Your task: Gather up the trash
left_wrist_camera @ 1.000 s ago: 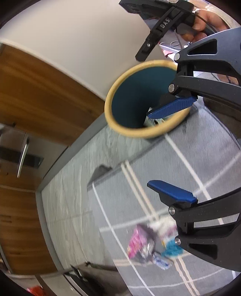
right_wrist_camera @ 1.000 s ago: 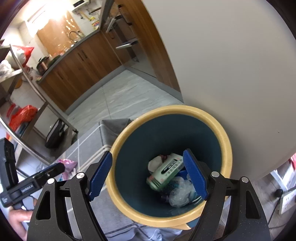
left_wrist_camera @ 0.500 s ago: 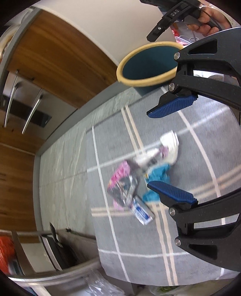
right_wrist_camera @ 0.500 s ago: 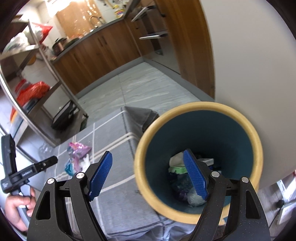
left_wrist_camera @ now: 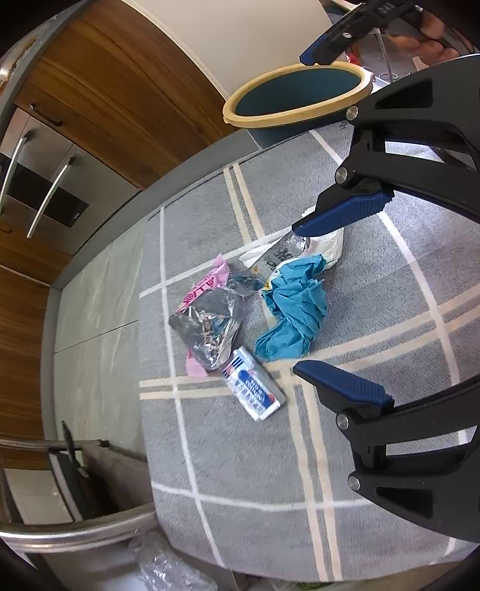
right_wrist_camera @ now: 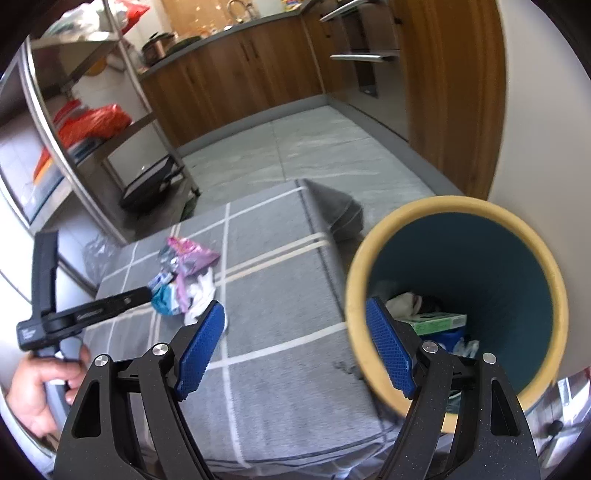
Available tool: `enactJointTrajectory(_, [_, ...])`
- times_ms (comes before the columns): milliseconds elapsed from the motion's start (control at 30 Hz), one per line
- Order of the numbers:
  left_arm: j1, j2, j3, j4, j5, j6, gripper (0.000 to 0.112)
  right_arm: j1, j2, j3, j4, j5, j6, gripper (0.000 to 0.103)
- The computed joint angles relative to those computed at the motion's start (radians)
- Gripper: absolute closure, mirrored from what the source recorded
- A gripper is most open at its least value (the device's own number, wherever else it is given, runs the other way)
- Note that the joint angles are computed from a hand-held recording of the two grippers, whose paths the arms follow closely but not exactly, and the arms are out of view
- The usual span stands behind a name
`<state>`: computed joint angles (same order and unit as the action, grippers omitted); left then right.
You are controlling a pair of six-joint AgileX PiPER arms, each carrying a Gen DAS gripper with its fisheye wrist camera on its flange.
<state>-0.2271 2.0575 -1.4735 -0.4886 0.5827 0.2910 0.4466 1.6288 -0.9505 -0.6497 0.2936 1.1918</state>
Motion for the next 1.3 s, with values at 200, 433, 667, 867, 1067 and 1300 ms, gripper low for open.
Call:
enactJointTrajectory(200, [-0.004,0.070,-0.056,0.014,0.024,-0.011,0.051,0.037,0.064,-0.050,0.067,0.011,-0.085,0.024])
enactJointTrajectory(433, [0.012,0.091,-0.052,-0.043,0.005,0.052,0.064,0.066,0.126,-0.098,0.148,0.021,-0.186,0.024])
enactJointTrajectory(667, [0.041,0.069,-0.021,-0.095,0.027,0.098,0.074,0.076,0.179,-0.150,0.227,0.015,-0.280,0.026])
enactJointTrajectory(867, [0.084,0.011,0.053,-0.154,0.033,0.132,0.074,0.094,0.256,-0.233,0.321,0.025,-0.403,0.032])
enactJointTrajectory(1067, [0.118,-0.046,0.106,-0.125,0.029,0.110,0.074,0.117,0.371,-0.380,0.393,0.076,-0.527,0.037])
enactJointTrajectory(1300, [0.167,-0.065,0.133,-0.147,0.031,0.121,0.074,0.149,0.513,-0.565,0.385,0.185,-0.610,0.044])
